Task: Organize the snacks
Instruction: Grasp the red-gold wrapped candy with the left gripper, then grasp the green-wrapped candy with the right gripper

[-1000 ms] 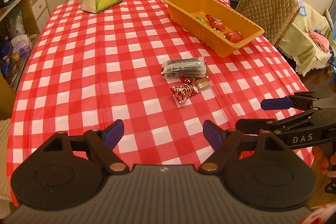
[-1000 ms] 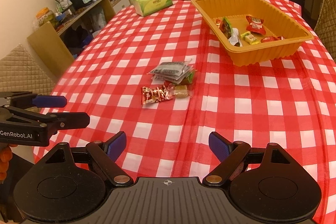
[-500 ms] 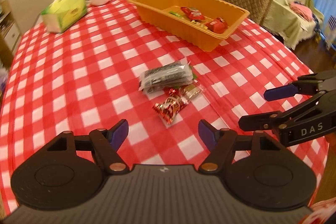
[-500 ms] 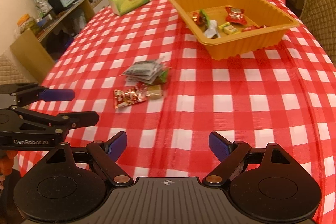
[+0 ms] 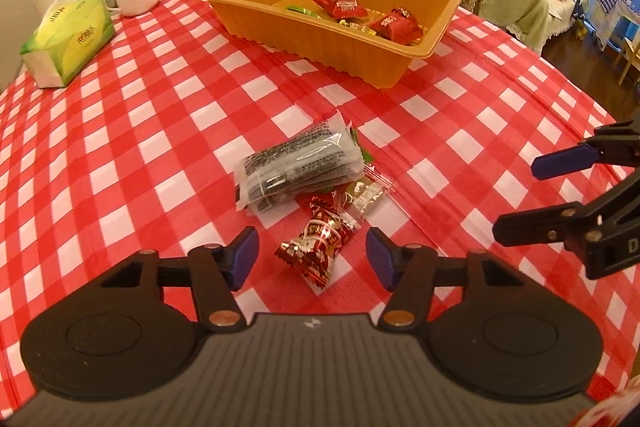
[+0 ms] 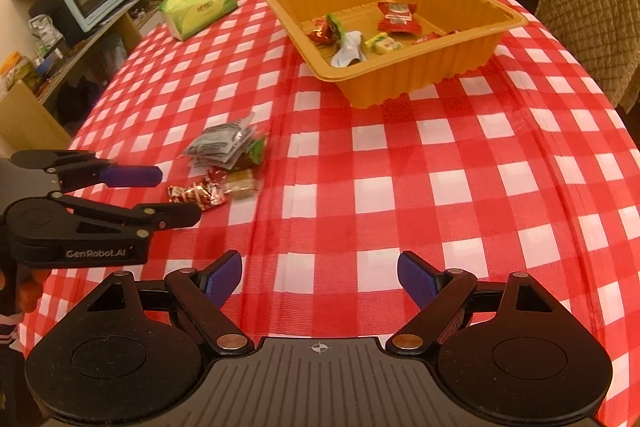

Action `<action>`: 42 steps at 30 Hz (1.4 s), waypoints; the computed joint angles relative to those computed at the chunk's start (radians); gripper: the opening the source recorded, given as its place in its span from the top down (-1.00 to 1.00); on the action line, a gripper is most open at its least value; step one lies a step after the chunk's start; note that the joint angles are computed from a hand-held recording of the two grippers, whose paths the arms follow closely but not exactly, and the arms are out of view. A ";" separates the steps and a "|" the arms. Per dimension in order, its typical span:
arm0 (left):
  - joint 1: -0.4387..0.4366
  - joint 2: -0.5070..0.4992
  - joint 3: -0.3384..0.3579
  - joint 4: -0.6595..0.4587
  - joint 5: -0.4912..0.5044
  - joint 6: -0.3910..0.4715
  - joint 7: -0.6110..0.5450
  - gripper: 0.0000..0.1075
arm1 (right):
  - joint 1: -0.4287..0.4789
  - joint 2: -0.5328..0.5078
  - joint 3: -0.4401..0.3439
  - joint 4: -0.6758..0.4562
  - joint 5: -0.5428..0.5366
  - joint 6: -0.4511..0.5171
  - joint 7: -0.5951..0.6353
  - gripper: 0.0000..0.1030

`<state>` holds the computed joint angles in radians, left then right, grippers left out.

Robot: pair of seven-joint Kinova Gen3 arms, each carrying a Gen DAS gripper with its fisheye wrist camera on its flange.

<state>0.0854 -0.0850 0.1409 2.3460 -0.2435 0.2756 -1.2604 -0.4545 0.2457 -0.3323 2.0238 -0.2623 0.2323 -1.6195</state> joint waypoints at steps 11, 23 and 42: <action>0.029 0.040 -0.084 -0.014 0.240 -0.006 -0.276 0.55 | 0.000 0.018 0.004 -0.015 0.008 0.003 -0.007 -0.65; -0.059 -0.045 -0.088 0.047 0.231 0.021 -0.192 0.64 | 0.036 0.094 -0.081 -0.095 0.017 -0.020 0.120 -0.65; -0.146 -0.161 -0.202 0.114 0.333 0.072 -0.230 0.64 | -0.038 0.309 -0.101 -0.386 0.155 0.060 0.431 -0.39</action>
